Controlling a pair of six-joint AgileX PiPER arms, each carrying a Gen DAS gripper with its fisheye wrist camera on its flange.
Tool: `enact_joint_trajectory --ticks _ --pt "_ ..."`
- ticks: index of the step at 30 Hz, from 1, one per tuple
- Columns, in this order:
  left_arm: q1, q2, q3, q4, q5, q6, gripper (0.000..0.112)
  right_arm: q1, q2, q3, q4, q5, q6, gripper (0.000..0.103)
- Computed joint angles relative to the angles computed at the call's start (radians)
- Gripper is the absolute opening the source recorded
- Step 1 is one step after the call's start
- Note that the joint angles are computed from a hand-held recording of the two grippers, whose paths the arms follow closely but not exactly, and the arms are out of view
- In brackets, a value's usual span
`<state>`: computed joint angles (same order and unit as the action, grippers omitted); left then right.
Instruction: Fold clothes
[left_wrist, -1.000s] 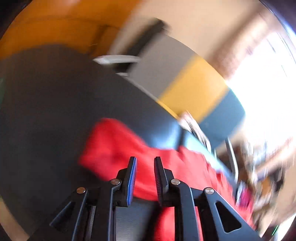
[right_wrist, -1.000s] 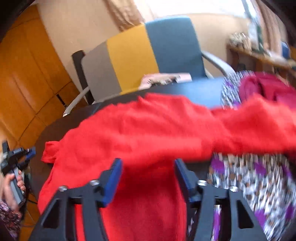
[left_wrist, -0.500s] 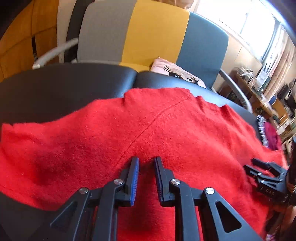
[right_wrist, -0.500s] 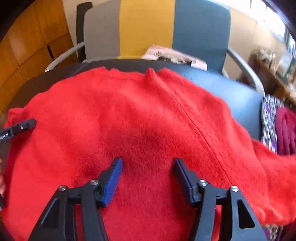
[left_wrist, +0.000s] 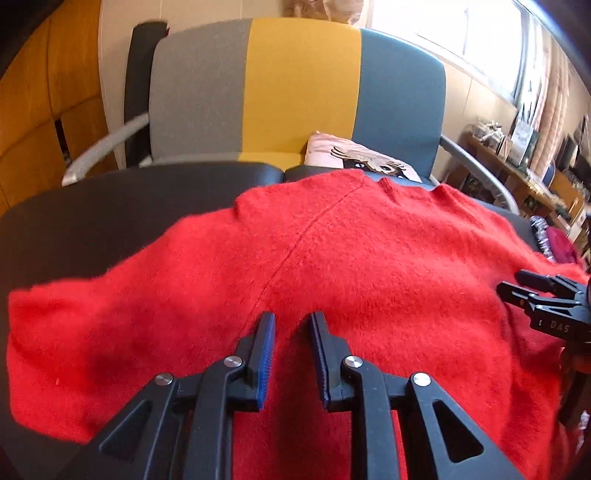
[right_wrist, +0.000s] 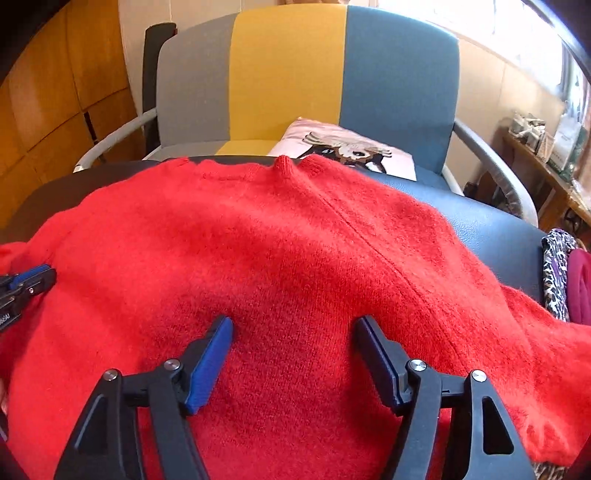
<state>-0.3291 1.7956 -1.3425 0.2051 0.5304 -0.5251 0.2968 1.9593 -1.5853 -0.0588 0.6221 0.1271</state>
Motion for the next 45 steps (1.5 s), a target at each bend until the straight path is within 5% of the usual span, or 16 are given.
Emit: enact_joint_trajectory --ticks 4,8,12,16,22,26,30,34,37,39,42,43,44,45 --pt "0.028 -0.196 0.213 -0.291 -0.111 0.194 0.018 0.006 -0.227 0.24 0.194 -0.074 -0.167 0.06" --pt "0.085 -0.445 0.468 -0.523 -0.197 0.335 0.019 0.09 -0.435 0.473 0.136 -0.107 -0.093 0.06" --pt "0.249 -0.593 0.609 -0.918 -0.047 0.691 0.02 0.12 -0.558 0.641 0.315 -0.146 -0.171 0.06" --pt "0.36 -0.676 0.719 -1.089 0.118 0.914 0.022 0.228 -0.538 0.693 0.071 -0.206 0.063 0.06" --pt "0.533 -0.715 0.885 -1.343 0.313 1.218 0.024 0.221 -0.575 0.783 0.092 -0.282 0.062 0.062" --pt "0.672 -0.737 0.909 -1.355 0.444 1.281 0.024 0.075 -0.718 0.825 0.376 -0.159 -0.189 0.062" --pt "0.83 -0.743 0.954 -1.367 0.537 1.37 0.027 -0.277 -0.901 0.882 0.625 0.105 -0.471 0.069" --pt "0.72 -0.67 0.954 -1.455 0.504 1.434 0.031 -0.646 -0.98 0.925 0.734 0.431 -0.71 0.069" --pt "0.579 -0.615 0.925 -1.509 0.486 1.473 0.042 -0.72 -1.033 0.975 0.76 0.546 -0.807 0.068" --pt "0.508 -0.564 0.909 -1.552 0.501 1.507 0.044 -0.658 -1.063 1.014 0.75 0.548 -0.806 0.068" --pt "0.464 -0.488 0.902 -1.625 0.548 1.554 0.043 -0.404 -1.121 1.053 0.632 0.372 -0.616 0.067" --pt "0.463 -0.489 0.897 -1.623 0.543 1.54 0.037 -0.333 -1.128 1.054 0.586 0.325 -0.545 0.059" --pt "0.463 -0.494 0.88 -1.599 0.537 1.499 0.031 -0.277 -1.129 1.052 0.548 0.288 -0.486 0.025" --pt "0.465 -0.499 0.859 -1.57 0.532 1.452 0.024 -0.26 -1.114 1.041 0.545 0.277 -0.468 0.009"
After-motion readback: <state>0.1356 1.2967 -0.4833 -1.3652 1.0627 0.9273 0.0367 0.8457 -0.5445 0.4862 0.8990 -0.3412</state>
